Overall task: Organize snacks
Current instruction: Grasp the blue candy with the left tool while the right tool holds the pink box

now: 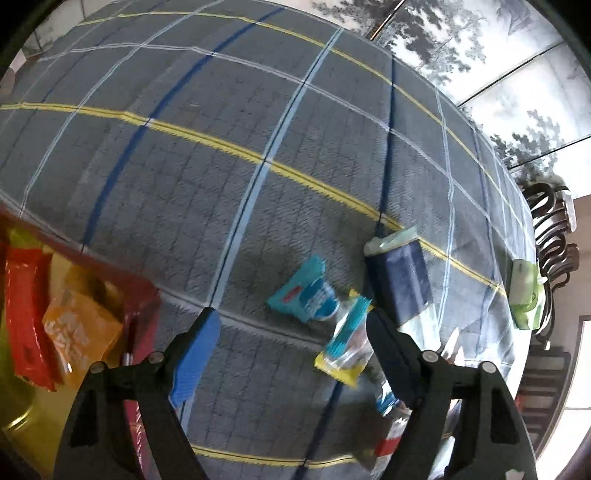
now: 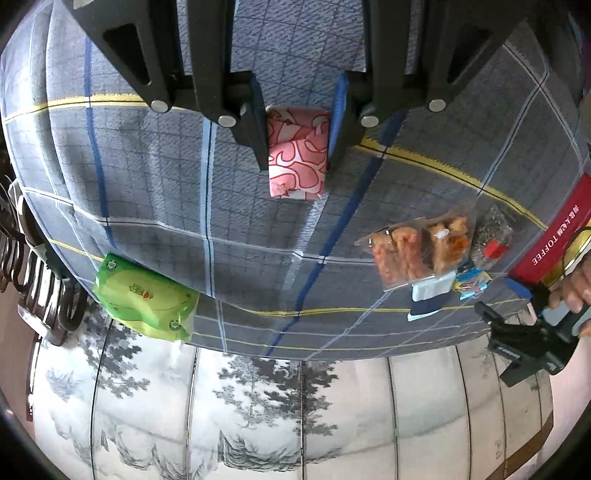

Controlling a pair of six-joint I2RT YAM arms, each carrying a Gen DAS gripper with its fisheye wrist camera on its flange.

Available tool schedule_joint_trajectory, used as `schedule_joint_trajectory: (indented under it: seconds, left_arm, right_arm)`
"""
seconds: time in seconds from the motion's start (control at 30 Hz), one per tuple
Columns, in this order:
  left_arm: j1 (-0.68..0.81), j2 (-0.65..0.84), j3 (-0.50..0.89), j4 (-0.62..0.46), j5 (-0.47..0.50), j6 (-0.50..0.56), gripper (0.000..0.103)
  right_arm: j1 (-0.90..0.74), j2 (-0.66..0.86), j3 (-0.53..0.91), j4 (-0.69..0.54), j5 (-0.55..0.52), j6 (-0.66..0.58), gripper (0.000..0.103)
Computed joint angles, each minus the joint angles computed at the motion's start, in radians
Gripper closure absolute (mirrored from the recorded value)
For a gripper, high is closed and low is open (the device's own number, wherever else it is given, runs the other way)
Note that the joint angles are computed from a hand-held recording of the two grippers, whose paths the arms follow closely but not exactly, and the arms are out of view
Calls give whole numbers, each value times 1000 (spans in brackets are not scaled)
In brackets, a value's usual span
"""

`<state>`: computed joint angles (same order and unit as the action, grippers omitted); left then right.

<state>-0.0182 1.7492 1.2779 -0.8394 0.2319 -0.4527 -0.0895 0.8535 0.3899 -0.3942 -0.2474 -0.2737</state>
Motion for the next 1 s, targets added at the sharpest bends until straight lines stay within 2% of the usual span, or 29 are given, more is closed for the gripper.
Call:
schedule_joint_trajectory:
  seconds: [0.13,0.27,0.33,0.37,0.43,0.5,0.67,0.87,1.0]
  left_arm:
    - [18,40,15,-9,137,-81,40]
    - [0,86,52,-43,131,-111,43]
    - [2,78,44,-15,144,-135,46]
    - [2,90,54,-18,150,-137,57]
    - [4,97,57,-8,149,-163,62]
    - [12,113,60,-3,195,-177,72]
    - [16,110,48,40,206,-233,73]
    - [43,73,-10,129,235,-309,60]
    - [40,84,14,117,211,-274,61]
  right_arm:
    - [-17,9,5,-5,-24,-4,74]
    - [-17,8,5,-6,-28,-4,74]
    - [-23,9,6,-6,-35,-5,74]
    - [-27,8,6,-7,-41,-7,74]
    - [-31,15,8,-7,-47,-11,74]
    - [-32,15,7,-5,-49,-11,74]
    - [-37,22,11,-4,-60,-6,74]
    - [-35,20,10,-8,-64,-8,74]
    - [-33,20,10,-10,-64,-6,74]
